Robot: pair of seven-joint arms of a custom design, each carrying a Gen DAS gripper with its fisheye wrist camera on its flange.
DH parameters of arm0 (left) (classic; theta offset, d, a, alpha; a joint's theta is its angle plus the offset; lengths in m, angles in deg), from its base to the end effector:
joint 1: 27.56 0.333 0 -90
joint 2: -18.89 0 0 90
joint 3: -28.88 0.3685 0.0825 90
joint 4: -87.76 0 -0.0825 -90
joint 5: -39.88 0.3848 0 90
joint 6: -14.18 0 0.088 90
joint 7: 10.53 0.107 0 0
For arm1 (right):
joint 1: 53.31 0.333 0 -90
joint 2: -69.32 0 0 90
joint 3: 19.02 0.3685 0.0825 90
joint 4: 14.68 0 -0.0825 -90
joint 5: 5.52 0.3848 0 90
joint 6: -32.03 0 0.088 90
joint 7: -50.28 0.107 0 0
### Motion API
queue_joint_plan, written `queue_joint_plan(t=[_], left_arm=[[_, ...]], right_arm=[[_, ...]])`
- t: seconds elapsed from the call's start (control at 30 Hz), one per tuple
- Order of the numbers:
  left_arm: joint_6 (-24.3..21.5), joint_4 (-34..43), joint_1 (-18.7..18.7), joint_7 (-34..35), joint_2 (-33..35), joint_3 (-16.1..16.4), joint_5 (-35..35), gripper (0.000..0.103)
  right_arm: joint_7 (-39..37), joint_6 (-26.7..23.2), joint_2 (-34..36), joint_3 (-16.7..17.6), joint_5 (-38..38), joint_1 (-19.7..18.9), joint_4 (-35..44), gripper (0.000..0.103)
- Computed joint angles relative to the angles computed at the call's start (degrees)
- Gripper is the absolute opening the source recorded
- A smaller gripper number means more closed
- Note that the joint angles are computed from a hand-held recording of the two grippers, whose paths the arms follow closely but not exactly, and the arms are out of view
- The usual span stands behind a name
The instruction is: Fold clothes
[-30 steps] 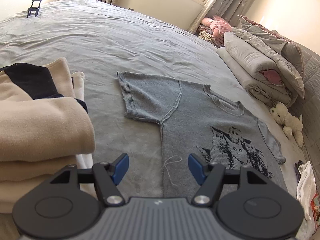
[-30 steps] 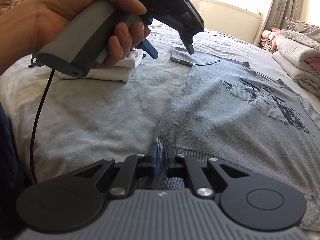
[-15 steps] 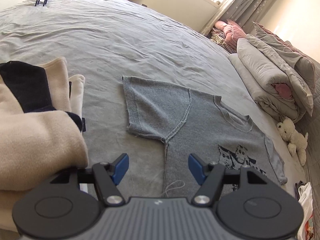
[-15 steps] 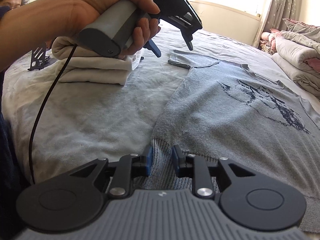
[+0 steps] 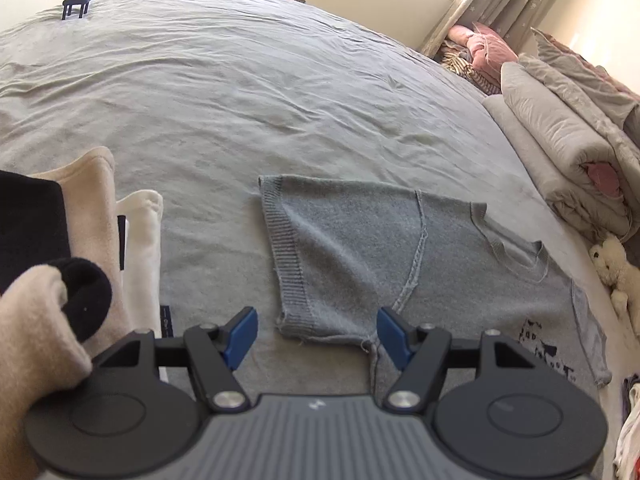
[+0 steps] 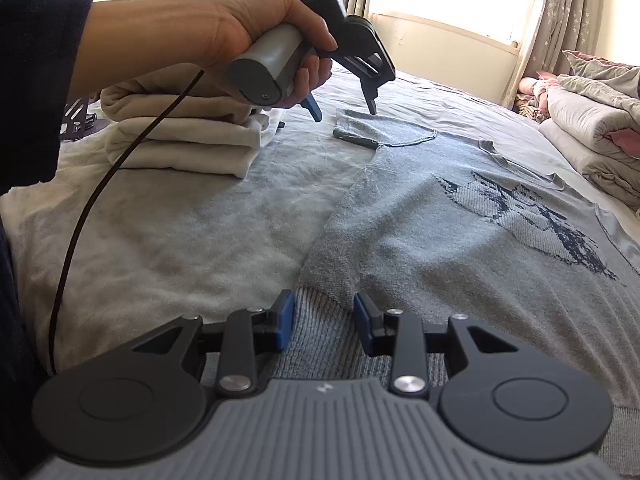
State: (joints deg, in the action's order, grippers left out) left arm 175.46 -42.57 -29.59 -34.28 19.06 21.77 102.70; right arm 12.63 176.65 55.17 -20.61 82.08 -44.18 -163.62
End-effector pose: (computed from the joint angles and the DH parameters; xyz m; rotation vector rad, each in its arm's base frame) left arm 0.5290 -0.1292 0.4470 -2.4143 0.8961 -0.8315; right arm 0.4172 0.0452 0.4008 -2.1703 0.5304 -0.4380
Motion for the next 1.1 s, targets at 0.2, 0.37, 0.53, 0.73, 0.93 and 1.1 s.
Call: queue_joint_plan(t=[0.2,0.37,0.53,0.73,0.93,1.1], left_arm=[[0.84,0.11,1.41,-2.42,0.76,0.93,0.56,0.068],[3.08,2.37,1.06,-7.00,4.20,1.63,4.24,0.068],[-2.06,5.89,-1.85,-11.11,7.52,1.96,9.72,0.064],[-2.62,6.07,-2.68,-16.70,7.80,2.67,15.62,0.006],[-5.97,6.11,-2.65,-27.19,5.42,1.50,23.63,0.006],[-11.30,8.26,-3.92,-26.07,5.67,0.01,21.94,0.005]], right_arm=[[-0.01,-1.55,-1.73,-0.46,1.24,-0.11,-0.81,0.037],[-4.88,0.19,-2.81,0.51,4.28,0.19,-2.01,0.037],[-5.53,2.96,-1.22,1.08,4.52,0.53,-1.97,0.011],[6.89,-1.37,-0.31,-0.98,-2.26,-0.68,-0.14,0.007],[23.50,-11.36,2.26,-3.59,-11.11,-3.81,3.63,0.007],[28.85,-16.21,4.06,-4.41,-14.37,-5.96,5.83,0.007]])
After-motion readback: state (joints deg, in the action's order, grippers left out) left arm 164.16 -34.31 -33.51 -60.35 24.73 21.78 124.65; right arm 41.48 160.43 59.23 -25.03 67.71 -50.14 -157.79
